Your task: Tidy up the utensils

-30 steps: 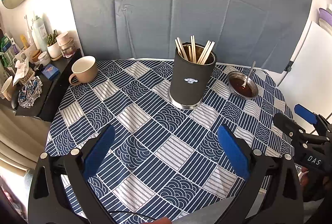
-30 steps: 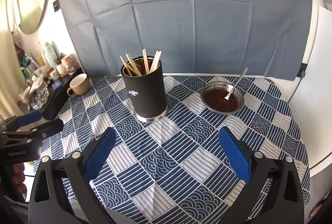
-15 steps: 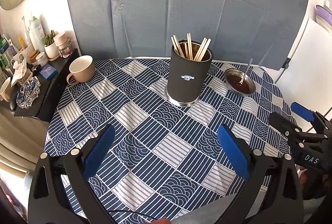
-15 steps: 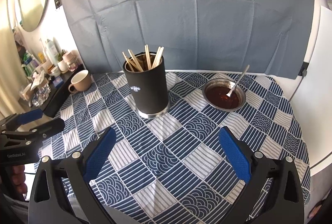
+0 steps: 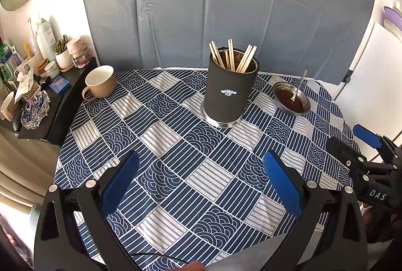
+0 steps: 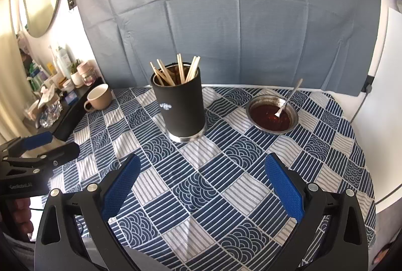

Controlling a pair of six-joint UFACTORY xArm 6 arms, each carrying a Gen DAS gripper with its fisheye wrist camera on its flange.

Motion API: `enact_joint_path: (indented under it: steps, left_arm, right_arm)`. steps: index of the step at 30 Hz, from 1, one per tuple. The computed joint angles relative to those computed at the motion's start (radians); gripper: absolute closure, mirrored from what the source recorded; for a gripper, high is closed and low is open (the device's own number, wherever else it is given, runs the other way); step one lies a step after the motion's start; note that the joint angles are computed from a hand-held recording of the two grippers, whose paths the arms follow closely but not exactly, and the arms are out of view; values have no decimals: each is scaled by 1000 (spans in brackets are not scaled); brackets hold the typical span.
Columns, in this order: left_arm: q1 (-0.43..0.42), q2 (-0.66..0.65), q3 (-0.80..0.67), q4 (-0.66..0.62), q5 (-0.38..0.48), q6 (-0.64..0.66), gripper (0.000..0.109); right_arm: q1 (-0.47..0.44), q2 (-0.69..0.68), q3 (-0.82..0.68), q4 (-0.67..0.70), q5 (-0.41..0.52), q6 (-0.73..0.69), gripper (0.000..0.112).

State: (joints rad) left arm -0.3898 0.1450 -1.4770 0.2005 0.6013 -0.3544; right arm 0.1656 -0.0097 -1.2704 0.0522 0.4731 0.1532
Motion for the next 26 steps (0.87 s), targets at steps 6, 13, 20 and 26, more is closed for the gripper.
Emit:
enact_joint_path:
  steps: [6,13,20,26]
  left_arm:
    - [-2,-6,8,4,1,0,12]
    - [3,-14,19,-2,-2,-2,12]
    - [3,-14,19,-37,4,18,12]
    - [4,-15,22,-57,1,37,12]
  right_arm:
    - [-2,-3,5,15,-1,-7,17]
    - [1,-7,8,12,2,-4,17]
    - [3,-9,10,20,5,-17,17]
    - [2,-5,5,36,18,-29,17]
